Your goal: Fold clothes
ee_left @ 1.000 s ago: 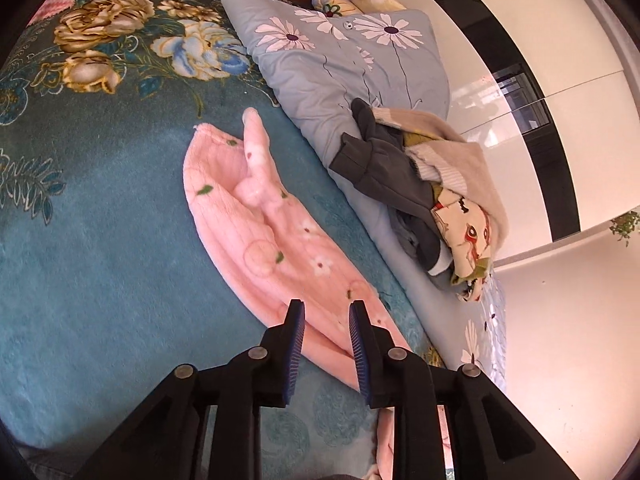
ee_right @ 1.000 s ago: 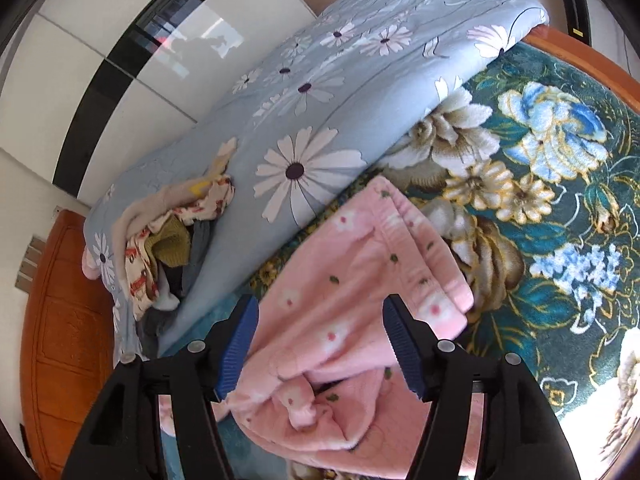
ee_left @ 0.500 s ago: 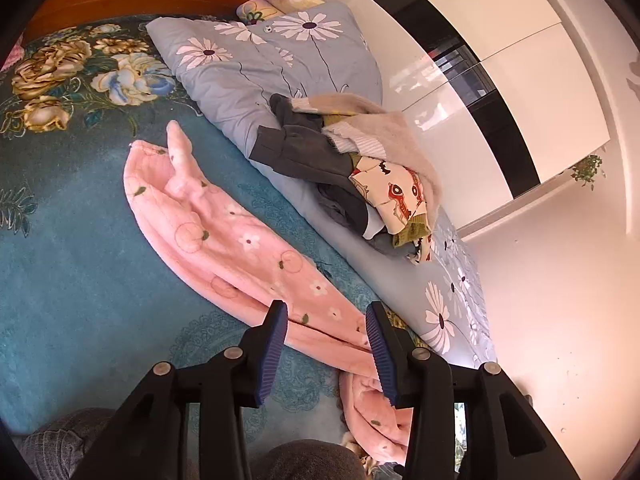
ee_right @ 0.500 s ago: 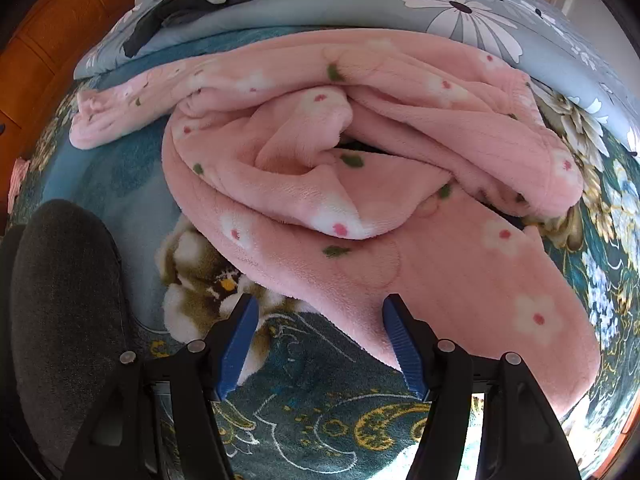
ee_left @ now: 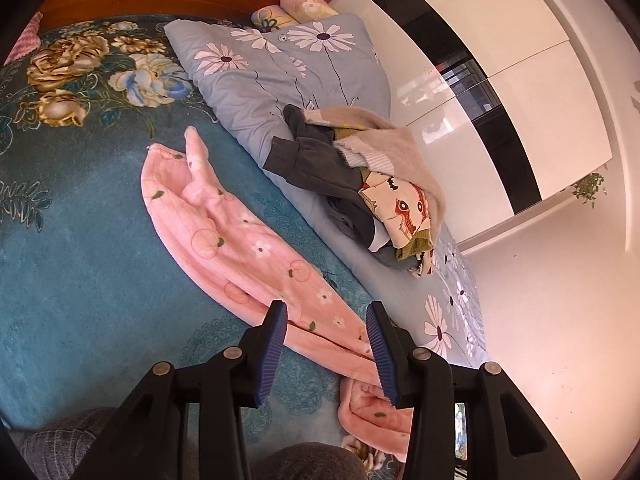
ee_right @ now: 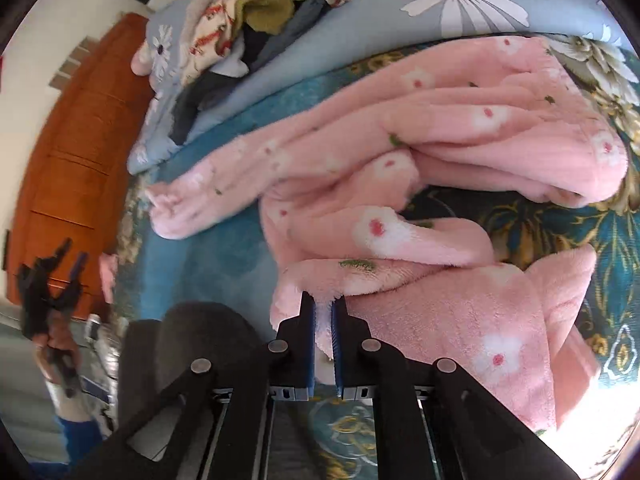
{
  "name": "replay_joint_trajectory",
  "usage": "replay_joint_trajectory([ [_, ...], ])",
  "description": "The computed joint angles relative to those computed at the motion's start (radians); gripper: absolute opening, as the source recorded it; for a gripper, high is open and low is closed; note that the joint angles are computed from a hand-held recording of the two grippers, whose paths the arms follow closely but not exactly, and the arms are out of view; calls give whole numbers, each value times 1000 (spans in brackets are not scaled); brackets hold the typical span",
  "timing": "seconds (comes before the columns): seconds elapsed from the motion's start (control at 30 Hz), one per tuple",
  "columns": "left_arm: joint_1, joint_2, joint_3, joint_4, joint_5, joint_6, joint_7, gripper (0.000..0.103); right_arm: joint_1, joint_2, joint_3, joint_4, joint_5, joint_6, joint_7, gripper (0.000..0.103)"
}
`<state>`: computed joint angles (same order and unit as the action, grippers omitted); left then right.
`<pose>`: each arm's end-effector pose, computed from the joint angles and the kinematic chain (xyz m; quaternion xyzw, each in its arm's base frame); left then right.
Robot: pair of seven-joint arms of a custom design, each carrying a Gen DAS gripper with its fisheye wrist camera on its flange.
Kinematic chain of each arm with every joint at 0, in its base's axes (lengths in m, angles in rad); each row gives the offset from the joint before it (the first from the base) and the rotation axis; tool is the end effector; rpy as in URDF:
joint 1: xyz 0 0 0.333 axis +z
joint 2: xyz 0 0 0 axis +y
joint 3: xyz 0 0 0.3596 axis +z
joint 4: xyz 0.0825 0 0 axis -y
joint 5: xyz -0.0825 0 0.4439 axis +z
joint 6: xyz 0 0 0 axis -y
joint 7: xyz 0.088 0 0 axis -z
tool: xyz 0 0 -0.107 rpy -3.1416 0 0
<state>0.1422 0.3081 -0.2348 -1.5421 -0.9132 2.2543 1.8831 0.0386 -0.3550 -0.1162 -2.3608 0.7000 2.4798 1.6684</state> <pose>0.7582 -0.0679 0.5610 0.6534 -0.6030 0.4405 0.1241 0.5149 -0.0466 0.5294 -0.4191 0.8343 0.0552 0.3540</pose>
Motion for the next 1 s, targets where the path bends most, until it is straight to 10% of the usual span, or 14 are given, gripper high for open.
replay_joint_trajectory([
  [0.2, 15, 8, 1, 4, -25, -12, 13, 45, 173, 157, -98, 276, 638, 52, -445, 1],
  [0.37, 29, 15, 7, 8, -26, -26, -2, 45, 113, 376, 6, 564, 377, 17, -287, 1],
  [0.53, 46, 21, 12, 9, -45, -13, -7, 48, 85, 420, 53, 572, -76, -65, -9, 4],
  [0.67, 53, 32, 13, 12, -40, -3, -19, 49, 55, 311, 74, 392, -116, 15, 68, 7],
  [0.8, 55, 42, 4, 17, -37, -9, -18, 49, 31, 169, 92, 209, -235, 116, 215, 53],
  [1.0, 47, 40, -7, 19, -17, -53, -8, 49, 71, 165, 74, 140, -152, 114, 175, 55],
])
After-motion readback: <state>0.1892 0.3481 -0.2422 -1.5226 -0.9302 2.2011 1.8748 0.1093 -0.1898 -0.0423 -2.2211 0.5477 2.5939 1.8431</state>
